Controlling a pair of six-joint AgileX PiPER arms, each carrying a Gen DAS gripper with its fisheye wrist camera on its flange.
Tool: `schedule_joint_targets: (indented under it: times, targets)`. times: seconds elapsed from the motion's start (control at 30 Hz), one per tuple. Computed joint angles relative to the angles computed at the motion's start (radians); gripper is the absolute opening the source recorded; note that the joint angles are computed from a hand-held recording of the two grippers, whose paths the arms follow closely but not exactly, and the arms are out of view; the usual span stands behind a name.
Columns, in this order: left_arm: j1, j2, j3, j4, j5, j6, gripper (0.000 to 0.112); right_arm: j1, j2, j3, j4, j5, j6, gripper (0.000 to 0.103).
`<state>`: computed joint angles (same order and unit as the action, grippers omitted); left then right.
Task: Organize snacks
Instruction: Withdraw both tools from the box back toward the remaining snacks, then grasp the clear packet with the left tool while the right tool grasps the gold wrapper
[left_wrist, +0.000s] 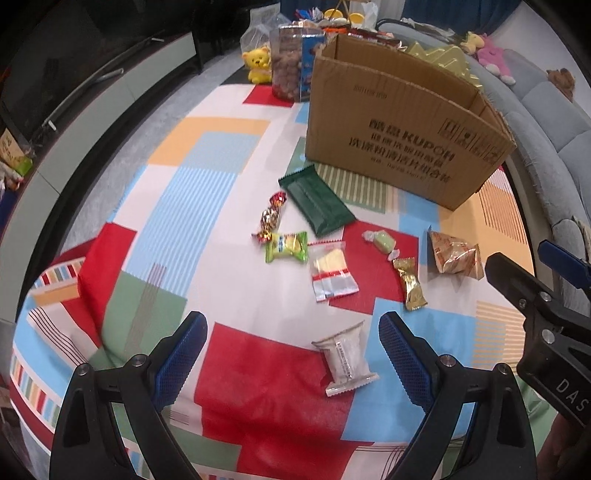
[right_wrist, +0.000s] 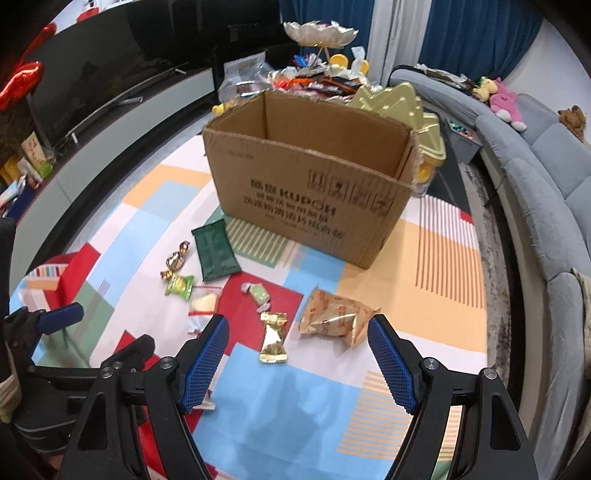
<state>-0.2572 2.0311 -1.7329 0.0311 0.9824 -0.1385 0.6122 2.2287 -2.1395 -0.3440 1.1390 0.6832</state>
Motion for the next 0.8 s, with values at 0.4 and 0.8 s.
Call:
schedule_joint_targets:
  times: [0.4, 0.8]
  targets:
    - [-0.018, -0.02, 0.117, -0.012, -0.095, -0.032, 0.095, -0.022, 0.034, 0.027, 0.082, -0.045, -0.088, 0.068]
    - [-0.038, 0.028, 0.122, -0.02, -0.062, -0.056, 0.094, -0.054, 0.108, -0.019, 0.18, -0.009, -0.17, 0.068]
